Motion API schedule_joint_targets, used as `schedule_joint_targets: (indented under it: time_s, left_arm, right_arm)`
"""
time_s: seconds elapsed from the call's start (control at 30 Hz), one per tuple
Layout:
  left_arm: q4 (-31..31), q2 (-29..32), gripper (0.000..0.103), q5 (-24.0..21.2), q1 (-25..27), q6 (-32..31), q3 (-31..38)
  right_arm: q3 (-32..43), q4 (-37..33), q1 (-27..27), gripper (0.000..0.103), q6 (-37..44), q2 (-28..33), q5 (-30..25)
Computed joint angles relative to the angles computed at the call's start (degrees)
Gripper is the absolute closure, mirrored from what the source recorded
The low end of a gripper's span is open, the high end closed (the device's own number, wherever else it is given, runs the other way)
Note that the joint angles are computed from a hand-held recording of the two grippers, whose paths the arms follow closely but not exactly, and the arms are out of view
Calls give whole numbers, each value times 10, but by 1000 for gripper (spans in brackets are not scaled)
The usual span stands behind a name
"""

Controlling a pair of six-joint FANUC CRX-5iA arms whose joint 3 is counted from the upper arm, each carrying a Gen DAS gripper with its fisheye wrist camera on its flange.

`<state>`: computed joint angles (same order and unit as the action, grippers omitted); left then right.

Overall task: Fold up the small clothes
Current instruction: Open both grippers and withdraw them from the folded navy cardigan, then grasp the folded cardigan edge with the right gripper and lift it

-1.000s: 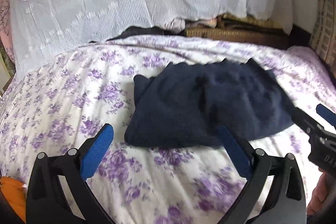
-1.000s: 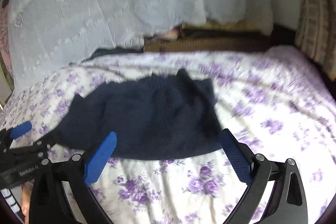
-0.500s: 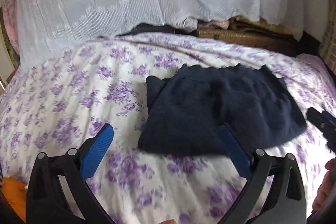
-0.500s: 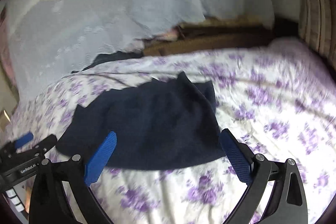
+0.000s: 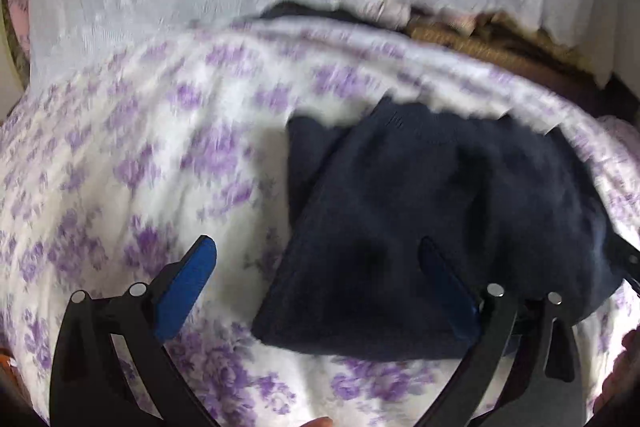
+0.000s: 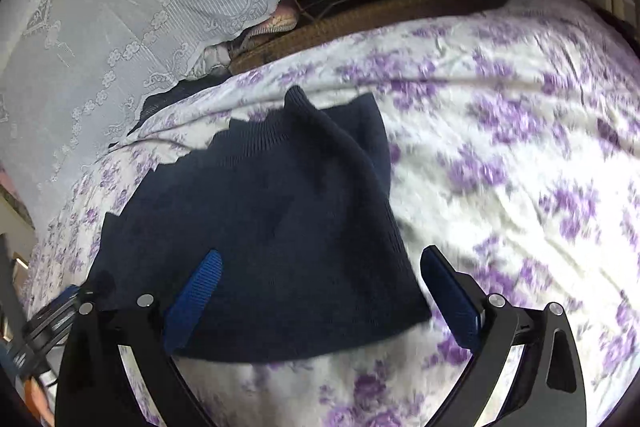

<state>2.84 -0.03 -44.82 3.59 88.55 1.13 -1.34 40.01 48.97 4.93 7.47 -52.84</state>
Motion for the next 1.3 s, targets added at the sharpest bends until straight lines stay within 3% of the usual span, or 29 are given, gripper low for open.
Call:
schedule_joint_targets:
  time_s: [0.1,0.2,0.27,0.33,0.43,0.57,0.87,1.2,1.3]
  left_arm:
    - [41,-21,5,59,-2,-32,-25]
    - [71,-1,5,60,-16,-65,-8]
    - [61,11,5,65,-29,-63,-1]
    - [-1,29,5,53,-50,-29,19]
    - [-52,55,5,7,-68,-5,55]
    - [-29,38,5,33,-59,-16,29]
    - [-42,30,5,29,-59,-4,23]
    - [-53,36,5,19,-64,-6,32]
    - [-60,47,5,-1,-66,-4,45]
  right_arm:
    - [40,-33,-20,3,16,16,-10]
    - [10,-51,-44,3,-44,-4,56]
    - [-46,-43,-58,3,-106,-24,125]
    - [-83,4,-62,4,-135,-34,162]
    - [-69,5,-56,4,-115,-25,139]
    - [-54,10,-49,4,-88,-12,112]
    - [-69,15,-46,4,-94,-23,119]
    - [-162,86,12,4,-226,-99,91]
    - [-200,109,28,4,-286,-129,115]
